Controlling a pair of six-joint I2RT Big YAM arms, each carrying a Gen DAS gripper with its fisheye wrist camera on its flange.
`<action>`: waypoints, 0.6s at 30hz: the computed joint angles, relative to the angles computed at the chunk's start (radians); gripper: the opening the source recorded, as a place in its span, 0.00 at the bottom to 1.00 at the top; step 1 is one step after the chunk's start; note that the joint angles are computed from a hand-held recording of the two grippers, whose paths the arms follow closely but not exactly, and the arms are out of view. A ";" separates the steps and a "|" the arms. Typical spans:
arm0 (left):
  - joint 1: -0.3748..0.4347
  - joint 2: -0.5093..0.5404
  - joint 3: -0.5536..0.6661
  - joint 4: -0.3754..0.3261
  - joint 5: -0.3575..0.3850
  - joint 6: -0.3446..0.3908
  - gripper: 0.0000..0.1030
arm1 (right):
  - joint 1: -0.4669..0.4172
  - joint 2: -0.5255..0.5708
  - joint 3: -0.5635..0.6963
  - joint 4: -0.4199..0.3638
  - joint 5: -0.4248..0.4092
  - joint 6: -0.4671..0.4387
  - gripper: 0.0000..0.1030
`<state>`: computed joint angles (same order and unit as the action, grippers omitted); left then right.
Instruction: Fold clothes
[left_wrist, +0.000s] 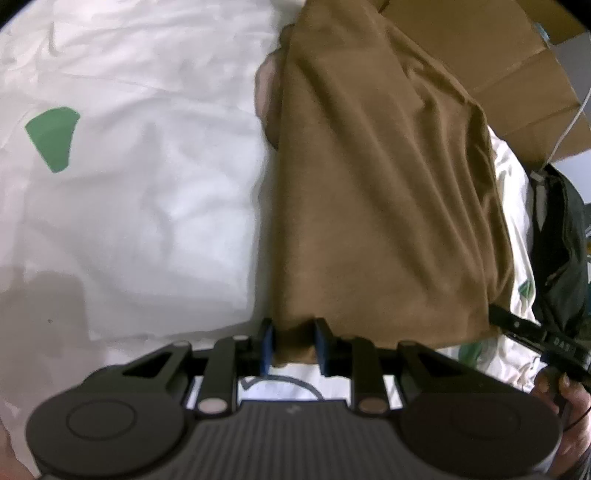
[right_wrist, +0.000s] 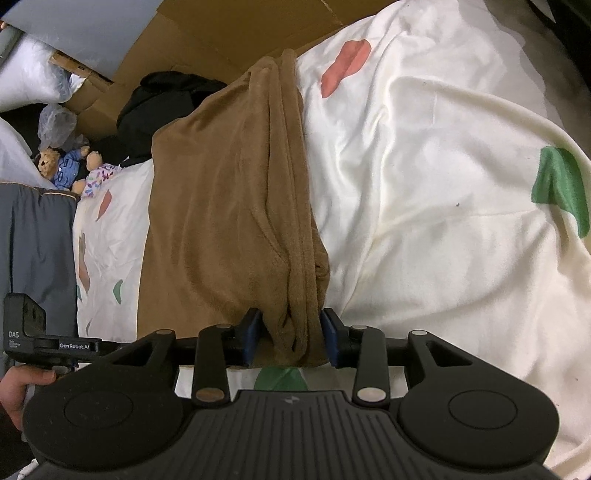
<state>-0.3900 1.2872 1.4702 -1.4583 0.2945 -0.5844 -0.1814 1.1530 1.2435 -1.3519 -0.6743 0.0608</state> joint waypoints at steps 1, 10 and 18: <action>0.004 -0.003 -0.003 0.004 0.002 0.003 0.11 | -0.001 0.001 0.001 -0.001 -0.004 -0.007 0.31; 0.043 -0.030 0.024 -0.021 0.041 -0.014 0.07 | -0.030 0.000 0.012 -0.018 -0.084 -0.017 0.11; 0.052 -0.069 -0.004 -0.023 0.091 -0.044 0.07 | -0.052 -0.038 0.038 -0.093 -0.074 -0.017 0.11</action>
